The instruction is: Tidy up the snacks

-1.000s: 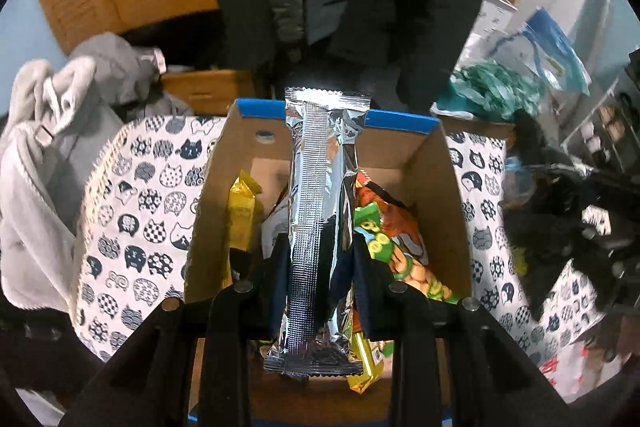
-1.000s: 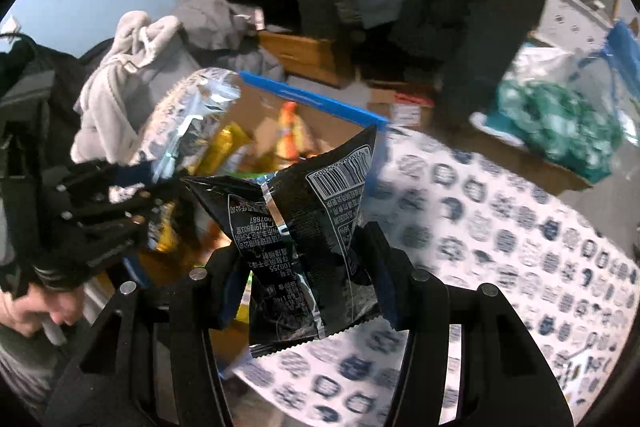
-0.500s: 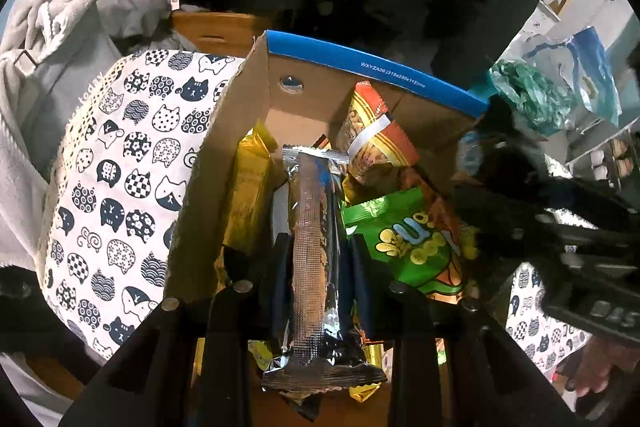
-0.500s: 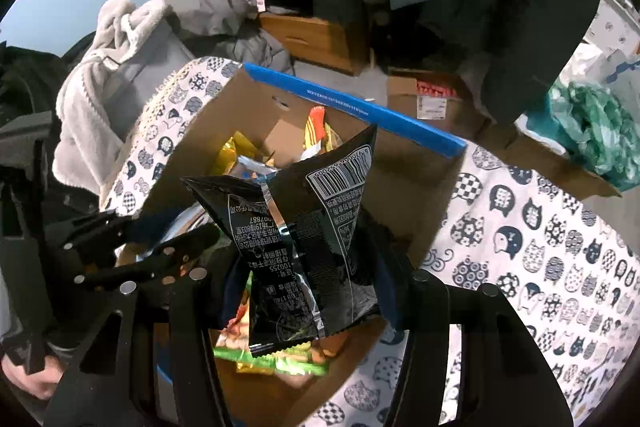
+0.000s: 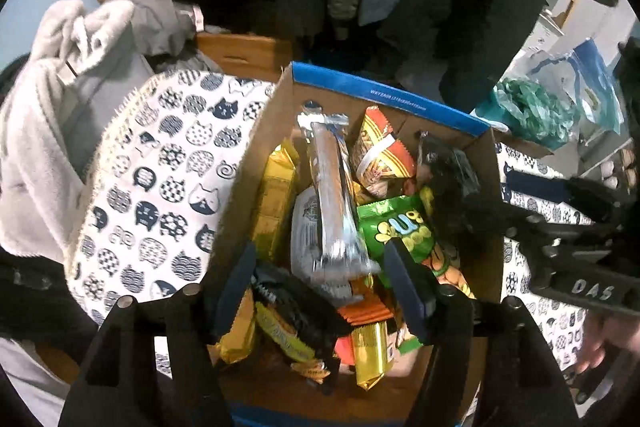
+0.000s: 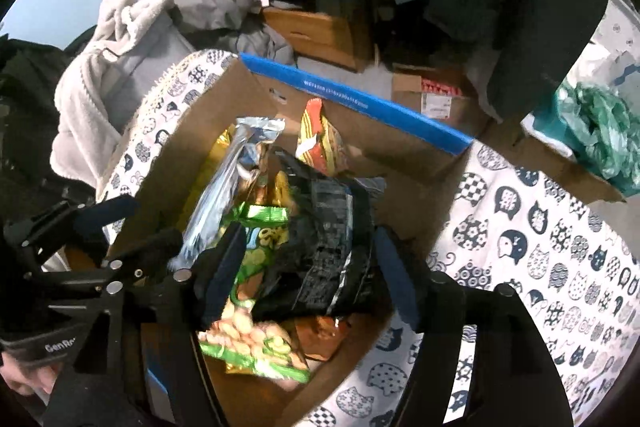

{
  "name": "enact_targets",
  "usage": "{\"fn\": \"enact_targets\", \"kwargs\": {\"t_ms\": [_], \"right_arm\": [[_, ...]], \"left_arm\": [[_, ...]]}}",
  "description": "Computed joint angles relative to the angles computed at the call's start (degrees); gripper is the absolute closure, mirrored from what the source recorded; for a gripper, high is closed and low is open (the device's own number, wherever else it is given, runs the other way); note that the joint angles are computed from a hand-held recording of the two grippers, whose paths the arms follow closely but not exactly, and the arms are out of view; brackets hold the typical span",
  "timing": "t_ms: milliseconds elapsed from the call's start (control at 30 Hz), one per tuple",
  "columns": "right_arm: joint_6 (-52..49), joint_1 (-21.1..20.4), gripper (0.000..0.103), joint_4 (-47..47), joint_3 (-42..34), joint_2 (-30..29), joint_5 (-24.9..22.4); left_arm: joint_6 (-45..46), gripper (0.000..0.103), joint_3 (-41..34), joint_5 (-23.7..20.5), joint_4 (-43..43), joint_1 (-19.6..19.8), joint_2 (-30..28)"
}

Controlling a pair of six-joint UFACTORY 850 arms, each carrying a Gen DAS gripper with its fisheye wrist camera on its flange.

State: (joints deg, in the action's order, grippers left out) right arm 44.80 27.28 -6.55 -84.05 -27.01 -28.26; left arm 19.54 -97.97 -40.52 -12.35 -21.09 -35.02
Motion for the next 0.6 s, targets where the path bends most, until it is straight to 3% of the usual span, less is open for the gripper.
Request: {"fn": "enact_targets", "kwargs": {"t_ms": [367, 600], "right_arm": [[17.68, 5.09, 0.023, -22.80, 8.97, 11.99, -4.45], [28.96, 9.01, 0.022, -30.27, 16.39, 19.73, -7.12]], "left_arm": [[10.84, 0.022, 9.45, 3.68, -10.89, 0.51, 9.42], [15.59, 0.016, 15.75, 6.36, -12.73, -0.43, 14.57]]}}
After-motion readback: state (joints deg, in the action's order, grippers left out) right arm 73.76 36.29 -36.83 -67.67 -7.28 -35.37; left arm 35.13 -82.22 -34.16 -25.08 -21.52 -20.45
